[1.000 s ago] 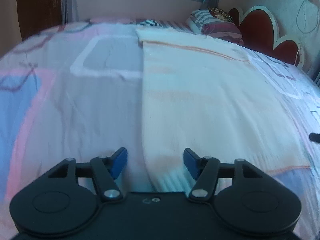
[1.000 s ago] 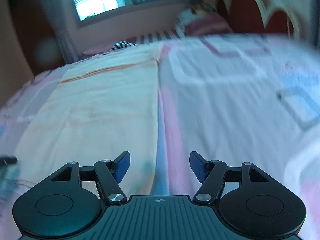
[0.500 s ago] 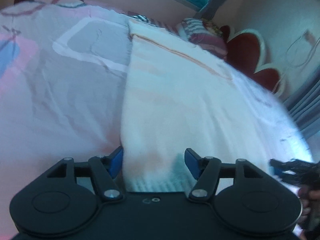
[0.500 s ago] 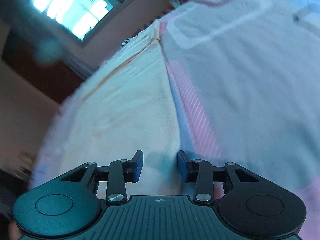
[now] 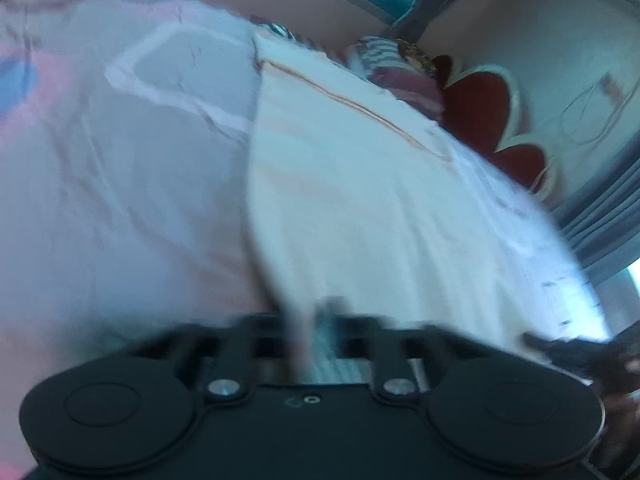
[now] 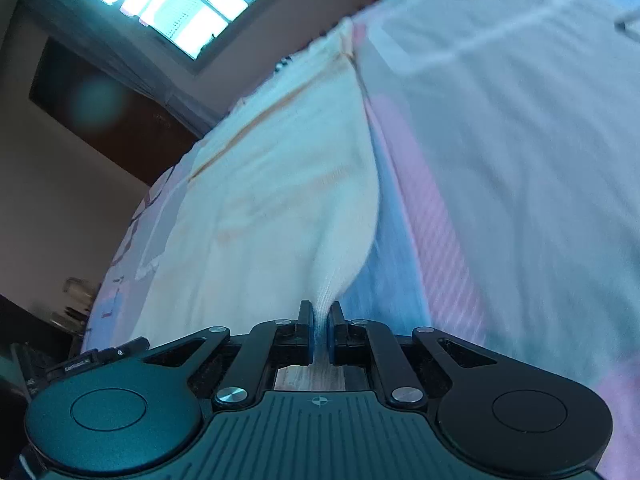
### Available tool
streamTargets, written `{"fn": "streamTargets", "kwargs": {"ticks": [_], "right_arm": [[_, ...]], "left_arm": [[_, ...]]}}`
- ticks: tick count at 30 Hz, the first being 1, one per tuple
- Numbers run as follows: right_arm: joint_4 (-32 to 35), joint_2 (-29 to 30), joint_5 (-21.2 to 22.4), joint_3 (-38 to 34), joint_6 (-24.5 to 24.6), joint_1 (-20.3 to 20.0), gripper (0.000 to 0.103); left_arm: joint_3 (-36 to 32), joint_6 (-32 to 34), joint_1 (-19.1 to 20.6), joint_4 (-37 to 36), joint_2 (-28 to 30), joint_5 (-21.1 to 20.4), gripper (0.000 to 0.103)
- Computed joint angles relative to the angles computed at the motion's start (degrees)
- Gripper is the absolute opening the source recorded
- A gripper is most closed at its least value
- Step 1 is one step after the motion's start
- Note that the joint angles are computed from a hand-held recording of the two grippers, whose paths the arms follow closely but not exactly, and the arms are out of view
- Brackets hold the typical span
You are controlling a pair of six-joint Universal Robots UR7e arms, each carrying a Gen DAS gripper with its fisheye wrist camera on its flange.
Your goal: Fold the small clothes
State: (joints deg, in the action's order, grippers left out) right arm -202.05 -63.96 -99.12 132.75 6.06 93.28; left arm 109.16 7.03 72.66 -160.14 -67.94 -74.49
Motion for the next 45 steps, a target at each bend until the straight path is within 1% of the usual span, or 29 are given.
{"fn": "streamTargets", "kwargs": {"ticks": [2,3,5,6,7,8,10,12,14,16,17,18,19,20,21,22,24,27,29,34,35,36,37,38,39,40,42,44,45], "right_arm": [[-3.7,-0.3,-0.3,1.0,0.0,0.6,0.005],[-6.0,-0.5,-0.4,1.7,-0.6,0.9,0.005],[-8.1,-0.4,-0.2,2.4,-1.5,0.9,0.005],[-7.6,-0.3,-0.6,2.4,-1.8,0.7,0.005],[-5.5,-0.1,-1.9,2.1,-1.8,0.7,0.005],[-4.4,0.4,-2.6,1.8,-1.6,0.4,0.006],[-6.1,0.9,-1.2,2.4,-0.1,-0.3,0.006],[-7.3,0.9,-0.6,2.3,0.9,-0.6,0.011],[-7.5,0.7,-1.4,1.8,1.3,-0.9,0.012],[-7.9,0.7,-0.8,1.1,2.0,-2.0,0.013],[-8.1,1.0,-1.1,0.5,2.4,-2.5,0.017],[-7.9,1.2,-1.4,-0.2,2.4,-3.1,0.023],[-7.6,1.2,-1.4,-0.7,2.6,-3.3,0.026],[-7.2,1.3,-0.7,-1.5,2.4,-3.9,0.029],[-6.7,1.3,0.7,-1.9,2.4,-4.6,0.029],[-5.4,0.7,3.0,-1.9,2.6,-5.7,0.029],[-2.2,0.0,9.2,-2.3,3.0,-8.1,0.029],[0.2,-0.6,14.7,-2.0,1.5,-10.0,0.029],[0.7,-1.5,17.6,-0.8,0.5,-10.7,0.029],[0.1,-4.2,19.9,3.5,-2.4,-10.7,0.027],[0.1,-4.7,20.0,4.1,-3.0,-10.6,0.021],[0.2,-4.5,19.5,4.1,-3.1,-10.2,0.003],[0.3,-4.1,17.8,3.8,-2.9,-9.5,0.003],[0.9,-3.8,14.8,3.1,-2.7,-8.2,0.003],[1.2,-3.6,13.0,2.7,-2.8,-7.4,0.003],[0.6,-3.3,12.7,2.5,-2.9,-6.9,0.002],[-1.7,-3.6,12.5,2.6,-3.4,-5.5,0.002],[-4.9,-4.0,13.5,3.3,-3.6,-4.6,0.002],[-6.1,-3.8,13.4,3.4,-3.6,-4.3,0.002]], "left_arm": [[1.7,0.8,0.2,-3.5,-1.3,-2.2,0.003],[2.2,0.9,0.3,-4.5,-1.6,-2.4,0.003],[2.1,0.7,0.4,-3.7,-1.3,-0.5,0.003],[1.7,0.4,0.5,-2.5,-0.8,0.6,0.004],[1.4,0.1,0.6,-1.7,-0.4,1.3,0.005],[1.6,0.0,0.8,-2.3,-0.3,1.1,0.006],[1.6,-0.9,0.9,-2.4,-0.4,0.0,0.012],[1.7,-1.2,1.1,-2.2,-0.6,-0.7,0.015],[1.4,-1.8,1.2,-2.0,-0.5,-1.2,0.016],[0.7,-2.3,1.8,-1.7,-0.2,-1.9,0.016],[0.6,-2.9,1.9,-1.8,0.0,-2.2,0.017],[0.6,-3.3,2.1,-1.8,-0.2,-2.7,0.017],[0.5,-3.6,2.3,-1.6,-0.2,-2.9,0.017],[0.2,-3.7,2.4,-1.5,0.0,-3.0,0.017],[0.1,-3.8,2.5,-1.3,0.0,-3.1,0.017],[-0.1,-3.7,2.5,-1.1,0.2,-3.1,0.017],[-0.8,-3.7,2.6,-0.7,0.6,-3.2,0.017],[-1.2,-3.8,2.5,-0.3,0.8,-3.2,0.017],[-1.3,-3.1,2.4,0.3,0.7,-3.1,0.017],[-1.1,-0.7,2.5,3.4,-0.6,-4.4,0.017],[-1.0,-0.1,2.5,3.7,-0.7,-4.5,0.017],[-0.9,0.5,2.4,3.7,-0.8,-4.4,0.017],[-0.8,0.8,2.4,3.7,-0.8,-4.3,0.013],[-0.7,0.9,2.2,3.4,-0.6,-3.6,0.011],[-0.6,0.9,1.8,2.6,-0.5,-2.6,0.003],[-0.2,1.3,1.6,1.1,-0.6,-2.7,0.003],[1.2,2.1,1.5,-3.3,-1.4,-4.9,0.003],[2.0,3.4,1.2,-5.7,-1.8,-4.3,0.003],[1.8,3.9,1.3,-5.2,-1.6,-3.5,0.003]]}}
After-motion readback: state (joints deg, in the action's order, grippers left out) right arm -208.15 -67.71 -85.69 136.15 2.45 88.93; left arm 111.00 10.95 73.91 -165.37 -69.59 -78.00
